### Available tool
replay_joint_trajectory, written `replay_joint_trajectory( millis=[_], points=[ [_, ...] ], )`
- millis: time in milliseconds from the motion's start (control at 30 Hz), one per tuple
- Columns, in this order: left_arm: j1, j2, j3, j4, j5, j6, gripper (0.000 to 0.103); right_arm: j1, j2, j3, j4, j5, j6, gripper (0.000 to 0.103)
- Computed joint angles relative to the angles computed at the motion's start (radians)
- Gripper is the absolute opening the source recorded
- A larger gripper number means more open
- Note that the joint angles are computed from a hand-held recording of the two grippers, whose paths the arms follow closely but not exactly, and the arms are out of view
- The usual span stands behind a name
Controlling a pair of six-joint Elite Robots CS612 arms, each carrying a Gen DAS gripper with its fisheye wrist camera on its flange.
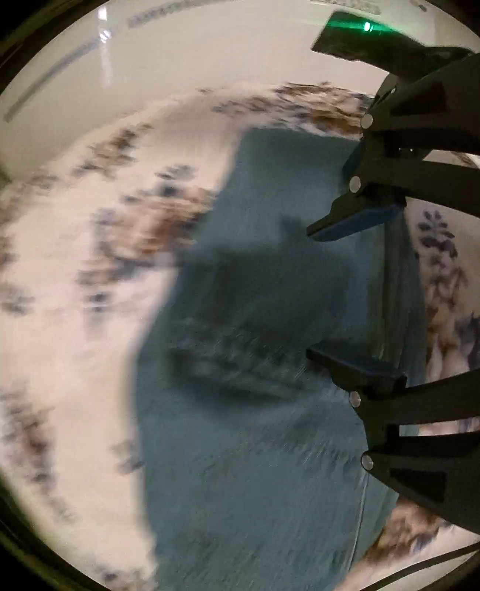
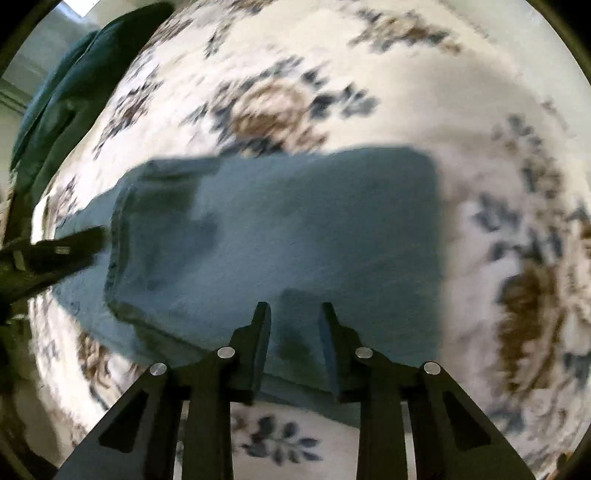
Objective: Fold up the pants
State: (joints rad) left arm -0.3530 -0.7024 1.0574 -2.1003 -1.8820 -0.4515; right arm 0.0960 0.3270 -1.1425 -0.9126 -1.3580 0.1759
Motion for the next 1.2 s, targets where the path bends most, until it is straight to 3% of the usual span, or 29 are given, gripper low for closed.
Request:
replay_joint_trajectory(
  millis=[67, 267, 467, 533, 600, 667, 800, 833, 967, 1067, 1200],
  points=[
    [0.002, 0.016, -0.002, 0.082, -0.023, 0.017, 0.055, -0.001, 0.011, -0.007, 0.045, 0.016, -0.01, 0.024],
    [0.014, -0.018, 0.069, 0.04, -0.033, 0.053, 0.044, -0.034, 0.065, -0.103, 0.123, 0.083, 0.02, 0.0],
    [0.002, -0.032, 0.067, 0.1, -0.004, 0.091, 0.044, -0.061, 0.068, -0.11, 0.171, 0.144, 0.105, 0.0],
    [-0.006, -0.042, 0.06, 0.111, 0.014, 0.064, 0.044, -0.067, 0.058, -0.097, 0.177, 0.177, 0.142, 0.003],
    [-0.01, -0.052, 0.066, 0.032, -0.015, 0.042, 0.048, -0.078, 0.07, -0.113, 0.117, 0.276, 0.184, 0.008],
    [-0.017, -0.047, 0.058, -0.03, -0.021, 0.032, 0.062, -0.073, 0.076, -0.109, 0.038, 0.31, 0.19, 0.009],
    [-0.024, 0.008, 0.006, 0.083, -0.037, 0.036, 0.062, -0.065, 0.089, -0.075, 0.062, 0.393, 0.183, 0.009],
    [-0.022, 0.007, 0.019, 0.096, -0.031, 0.044, 0.061, -0.064, 0.094, -0.075, 0.107, 0.411, 0.162, 0.009],
    [-0.005, -0.009, 0.065, 0.061, -0.03, 0.074, 0.033, -0.075, 0.13, -0.148, 0.149, 0.407, 0.194, 0.0],
    [0.016, -0.003, 0.061, 0.06, -0.071, 0.048, 0.031, -0.095, 0.158, -0.206, 0.149, 0.399, 0.266, 0.0],
    [0.021, -0.015, 0.075, 0.059, -0.068, 0.058, 0.031, -0.129, 0.186, -0.263, 0.13, 0.391, 0.369, 0.0]
  ],
)
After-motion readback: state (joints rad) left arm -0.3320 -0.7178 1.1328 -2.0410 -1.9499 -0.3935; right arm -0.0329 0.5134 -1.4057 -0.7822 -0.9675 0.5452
